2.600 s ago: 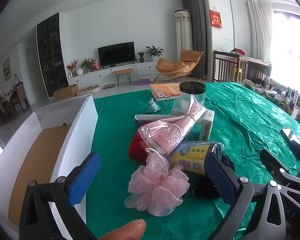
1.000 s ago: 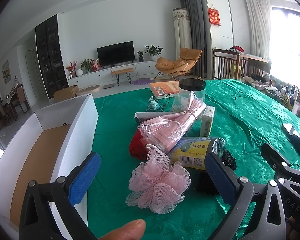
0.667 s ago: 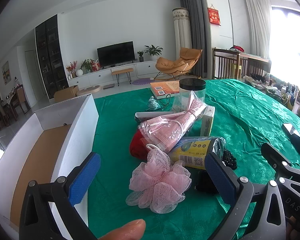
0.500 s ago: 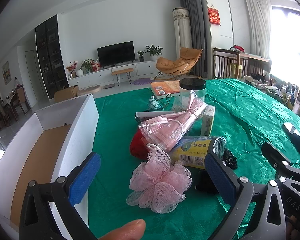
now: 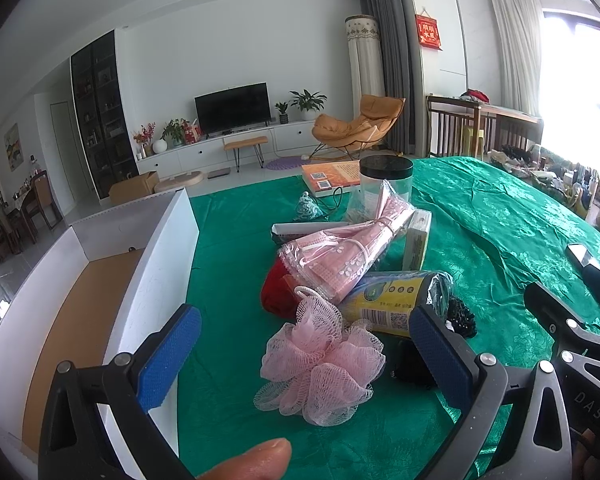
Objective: Organize soft objects
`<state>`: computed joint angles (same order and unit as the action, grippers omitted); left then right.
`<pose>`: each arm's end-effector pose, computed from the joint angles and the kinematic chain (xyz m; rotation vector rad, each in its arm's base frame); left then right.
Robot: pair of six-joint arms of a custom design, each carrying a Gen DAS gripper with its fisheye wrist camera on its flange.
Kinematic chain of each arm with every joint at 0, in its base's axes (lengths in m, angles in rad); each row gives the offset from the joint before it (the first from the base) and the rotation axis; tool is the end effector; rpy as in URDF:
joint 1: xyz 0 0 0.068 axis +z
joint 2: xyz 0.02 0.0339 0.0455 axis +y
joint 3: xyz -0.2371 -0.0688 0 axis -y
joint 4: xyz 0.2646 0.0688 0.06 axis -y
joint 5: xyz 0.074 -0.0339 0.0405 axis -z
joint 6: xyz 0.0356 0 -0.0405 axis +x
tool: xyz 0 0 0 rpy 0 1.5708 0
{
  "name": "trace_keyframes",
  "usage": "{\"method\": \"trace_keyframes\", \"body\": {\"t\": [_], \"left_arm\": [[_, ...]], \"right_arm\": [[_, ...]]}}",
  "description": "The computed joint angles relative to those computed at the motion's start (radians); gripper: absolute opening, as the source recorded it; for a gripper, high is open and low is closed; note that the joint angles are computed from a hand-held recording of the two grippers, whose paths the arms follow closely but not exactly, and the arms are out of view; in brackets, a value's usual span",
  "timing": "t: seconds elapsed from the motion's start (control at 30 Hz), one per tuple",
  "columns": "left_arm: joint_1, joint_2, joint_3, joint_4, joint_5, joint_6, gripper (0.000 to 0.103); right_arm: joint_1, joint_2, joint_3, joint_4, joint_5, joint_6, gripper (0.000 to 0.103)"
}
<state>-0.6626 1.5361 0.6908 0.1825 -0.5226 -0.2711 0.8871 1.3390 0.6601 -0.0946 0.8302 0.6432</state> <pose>0.2592 -0.1797 0.1278 0.1407 2.1288 0.0405 0.1968 0.1999 0.1563 0.1269 2.0582 -0.0530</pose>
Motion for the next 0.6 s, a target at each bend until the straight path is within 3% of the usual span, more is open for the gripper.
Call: {"method": "trace_keyframes", "body": {"t": [0.6], "left_arm": [[0.005,0.004,-0.011,0.013,0.000,0.009,0.103]], "right_arm": [[0.000,0.002,0.002,0.000,0.000,0.000,0.088]]}}
